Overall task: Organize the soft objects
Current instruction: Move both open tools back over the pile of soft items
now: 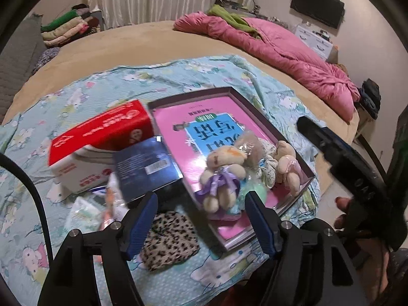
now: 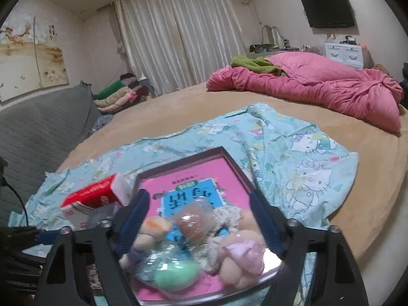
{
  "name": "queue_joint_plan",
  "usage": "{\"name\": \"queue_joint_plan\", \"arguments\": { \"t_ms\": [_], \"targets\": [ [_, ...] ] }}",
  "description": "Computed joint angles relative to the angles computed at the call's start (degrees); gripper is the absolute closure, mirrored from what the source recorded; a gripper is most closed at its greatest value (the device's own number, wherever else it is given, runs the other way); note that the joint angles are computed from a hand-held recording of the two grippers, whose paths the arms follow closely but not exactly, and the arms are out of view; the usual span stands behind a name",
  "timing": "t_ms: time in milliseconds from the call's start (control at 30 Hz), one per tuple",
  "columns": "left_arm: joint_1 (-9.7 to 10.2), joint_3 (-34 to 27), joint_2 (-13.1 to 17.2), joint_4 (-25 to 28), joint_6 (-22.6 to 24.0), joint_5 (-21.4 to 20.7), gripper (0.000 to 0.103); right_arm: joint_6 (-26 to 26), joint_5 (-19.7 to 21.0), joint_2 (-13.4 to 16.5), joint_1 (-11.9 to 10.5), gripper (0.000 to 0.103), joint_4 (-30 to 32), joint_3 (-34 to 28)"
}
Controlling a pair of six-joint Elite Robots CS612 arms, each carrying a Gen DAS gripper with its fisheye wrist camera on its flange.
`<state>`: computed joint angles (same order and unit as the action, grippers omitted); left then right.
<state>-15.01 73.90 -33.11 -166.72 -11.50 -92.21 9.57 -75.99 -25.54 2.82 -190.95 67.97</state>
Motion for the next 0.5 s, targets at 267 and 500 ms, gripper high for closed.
{"name": "queue_joint_plan", "arguments": {
  "t_ms": [267,500],
  "targets": [
    [1.2,3.6,-2.4,-3.2,-2.7,1.6,0.03,-0.7,4.7,-2.5,1.4,0.019,-2.6,1.8],
    [1.91,6.2,-4.0,-6.0,-4.3,3.5,0.03,-3.7,6.8,-4.0,2.7,0.019,-3.8,3.2]
  ]
}}
